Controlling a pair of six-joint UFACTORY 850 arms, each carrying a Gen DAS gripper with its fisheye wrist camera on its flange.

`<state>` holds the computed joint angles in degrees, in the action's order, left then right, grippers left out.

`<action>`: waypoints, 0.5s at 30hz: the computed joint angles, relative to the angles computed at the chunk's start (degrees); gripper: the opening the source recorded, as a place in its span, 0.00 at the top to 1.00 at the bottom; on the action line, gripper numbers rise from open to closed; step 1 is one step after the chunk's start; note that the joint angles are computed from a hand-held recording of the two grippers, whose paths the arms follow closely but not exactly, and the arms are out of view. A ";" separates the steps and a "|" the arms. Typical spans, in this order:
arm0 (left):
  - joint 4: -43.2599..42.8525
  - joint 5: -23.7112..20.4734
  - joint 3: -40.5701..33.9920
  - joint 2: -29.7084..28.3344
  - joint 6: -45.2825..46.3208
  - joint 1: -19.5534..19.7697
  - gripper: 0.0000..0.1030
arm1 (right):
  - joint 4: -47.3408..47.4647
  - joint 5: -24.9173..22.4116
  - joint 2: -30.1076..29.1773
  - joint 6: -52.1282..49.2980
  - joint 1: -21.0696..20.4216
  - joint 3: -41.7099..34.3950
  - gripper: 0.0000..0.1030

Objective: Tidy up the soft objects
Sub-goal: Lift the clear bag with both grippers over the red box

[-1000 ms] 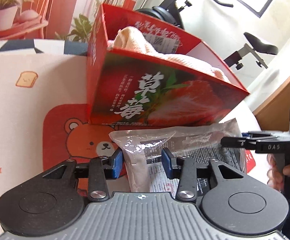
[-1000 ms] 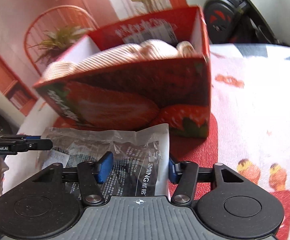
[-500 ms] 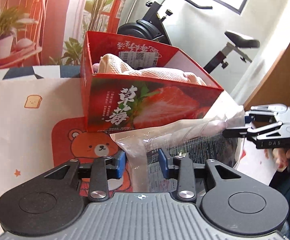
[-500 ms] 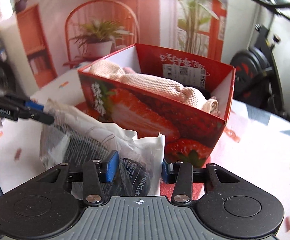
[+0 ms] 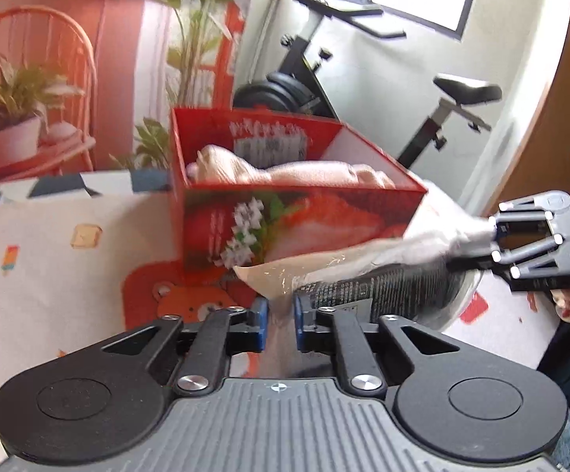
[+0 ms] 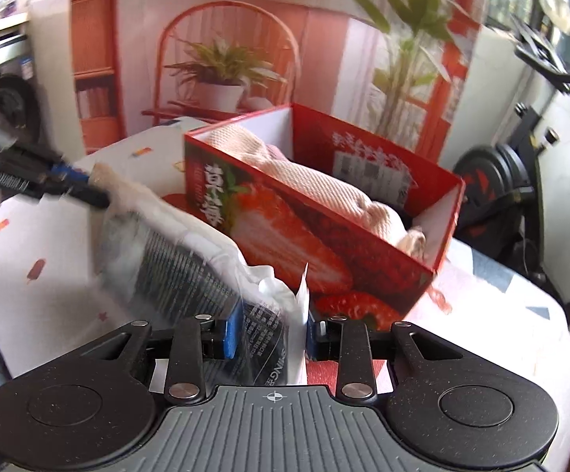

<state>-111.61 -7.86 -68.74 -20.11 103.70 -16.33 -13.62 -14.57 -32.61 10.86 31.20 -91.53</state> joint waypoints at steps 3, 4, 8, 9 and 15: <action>-7.14 -0.31 0.41 0.76 6.20 0.23 0.89 | 3.91 0.07 1.07 -7.87 0.19 0.56 0.73; -7.73 -0.30 0.41 0.83 6.72 0.21 0.89 | 4.40 0.16 1.33 -9.04 0.27 0.74 0.75; -13.57 0.48 0.31 0.85 12.35 -0.47 0.90 | -3.93 -0.54 1.11 -2.23 1.18 0.17 0.80; -15.59 0.33 0.43 0.95 14.16 -0.52 0.90 | -7.75 -0.34 1.18 1.72 1.35 0.27 0.80; -31.14 -0.94 0.75 2.05 29.89 -1.01 0.90 | -32.54 1.63 2.18 26.31 1.70 1.69 0.82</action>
